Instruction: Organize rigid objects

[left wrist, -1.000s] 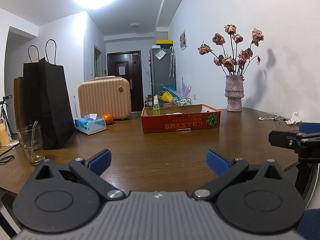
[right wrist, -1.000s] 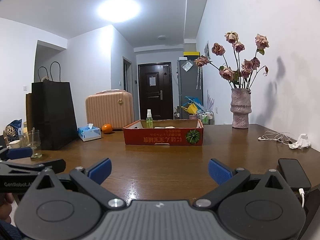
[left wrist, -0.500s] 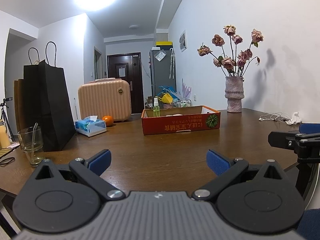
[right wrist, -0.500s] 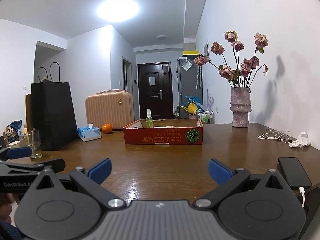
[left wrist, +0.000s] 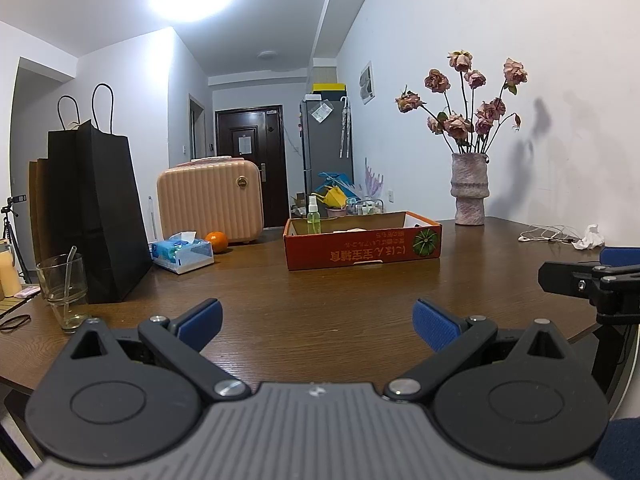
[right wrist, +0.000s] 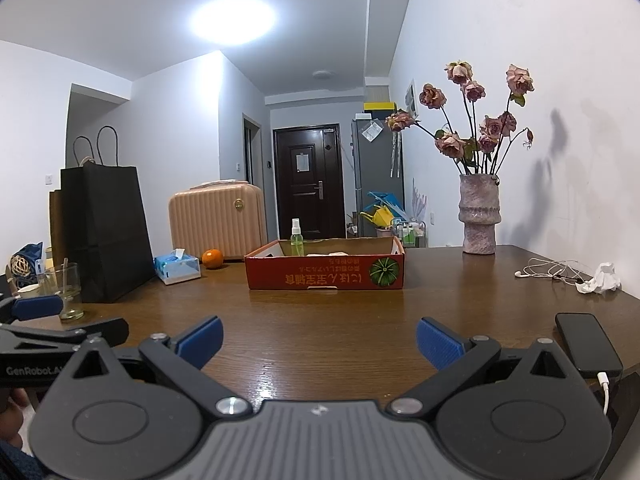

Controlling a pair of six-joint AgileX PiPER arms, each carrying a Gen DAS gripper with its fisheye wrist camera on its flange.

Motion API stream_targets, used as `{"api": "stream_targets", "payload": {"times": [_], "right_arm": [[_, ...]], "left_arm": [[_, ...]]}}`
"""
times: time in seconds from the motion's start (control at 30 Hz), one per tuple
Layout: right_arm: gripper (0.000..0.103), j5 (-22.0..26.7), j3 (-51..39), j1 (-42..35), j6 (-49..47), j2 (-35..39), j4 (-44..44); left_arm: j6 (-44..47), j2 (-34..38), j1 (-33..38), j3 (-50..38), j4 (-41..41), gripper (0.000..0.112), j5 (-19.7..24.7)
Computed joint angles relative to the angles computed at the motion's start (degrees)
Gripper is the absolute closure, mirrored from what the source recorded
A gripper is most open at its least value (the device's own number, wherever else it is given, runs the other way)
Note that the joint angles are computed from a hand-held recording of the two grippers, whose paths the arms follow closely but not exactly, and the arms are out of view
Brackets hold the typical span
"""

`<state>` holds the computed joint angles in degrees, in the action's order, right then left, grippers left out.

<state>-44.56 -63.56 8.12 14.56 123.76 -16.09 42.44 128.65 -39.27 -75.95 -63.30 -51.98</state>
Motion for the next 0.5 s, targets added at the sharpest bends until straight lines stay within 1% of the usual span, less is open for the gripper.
{"api": "stream_targets", "payload": {"times": [0.5], "right_arm": [[0.0,0.2,-0.1,-0.1,0.3,0.1,-0.2]], "left_arm": [[0.0,0.0,0.1,0.0,0.2,0.009,0.0]]}}
